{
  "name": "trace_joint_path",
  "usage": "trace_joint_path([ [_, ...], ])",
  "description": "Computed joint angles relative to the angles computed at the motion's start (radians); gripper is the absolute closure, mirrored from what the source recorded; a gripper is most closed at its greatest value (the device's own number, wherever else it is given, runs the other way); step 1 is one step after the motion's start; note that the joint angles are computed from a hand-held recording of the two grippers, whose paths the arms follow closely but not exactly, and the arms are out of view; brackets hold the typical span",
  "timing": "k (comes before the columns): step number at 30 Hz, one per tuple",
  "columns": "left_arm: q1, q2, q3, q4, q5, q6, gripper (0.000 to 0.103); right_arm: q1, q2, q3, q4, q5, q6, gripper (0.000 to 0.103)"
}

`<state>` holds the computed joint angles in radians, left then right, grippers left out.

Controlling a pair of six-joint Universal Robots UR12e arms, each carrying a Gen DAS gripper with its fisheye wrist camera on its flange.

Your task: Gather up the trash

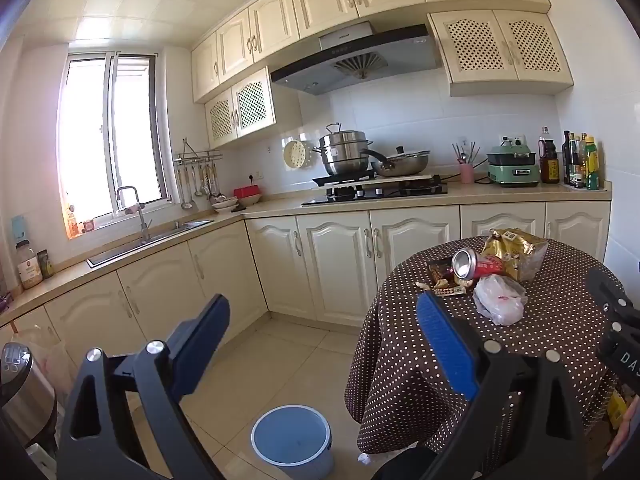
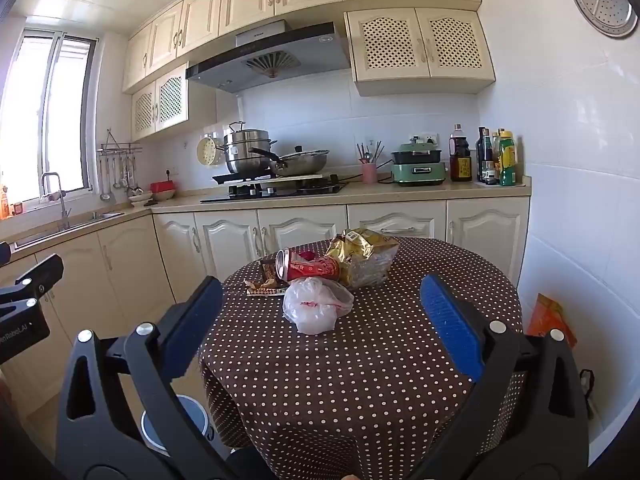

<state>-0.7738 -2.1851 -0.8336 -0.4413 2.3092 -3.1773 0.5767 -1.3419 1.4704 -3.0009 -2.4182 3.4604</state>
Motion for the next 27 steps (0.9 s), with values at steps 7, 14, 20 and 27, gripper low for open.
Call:
trace_joint_path([
  [7,0.001,0.001,-0.002,-0.001,-0.005,-0.002,0.01,0.001,0.005,-0.004,0.0,-0.003,-0.002,0.006],
  [14,0.01,0.012,-0.018,0.003,-0.011,-0.001,0.01,-0.002,0.003,-0.005,0.004,0.002,-0.002,0.006],
  [20,0.006,-0.001,-0.002,-0.012,-0.002,-0.008,0.01,0.006,0.01,-0.015,0.019,-0.007,0.013,0.006],
  [27,0.005,-0.001,-0.002,-0.02,0.0,-0.014,0.01,-0.001,0.008,-0.007,0.022,0.003,0.017,0.006],
])
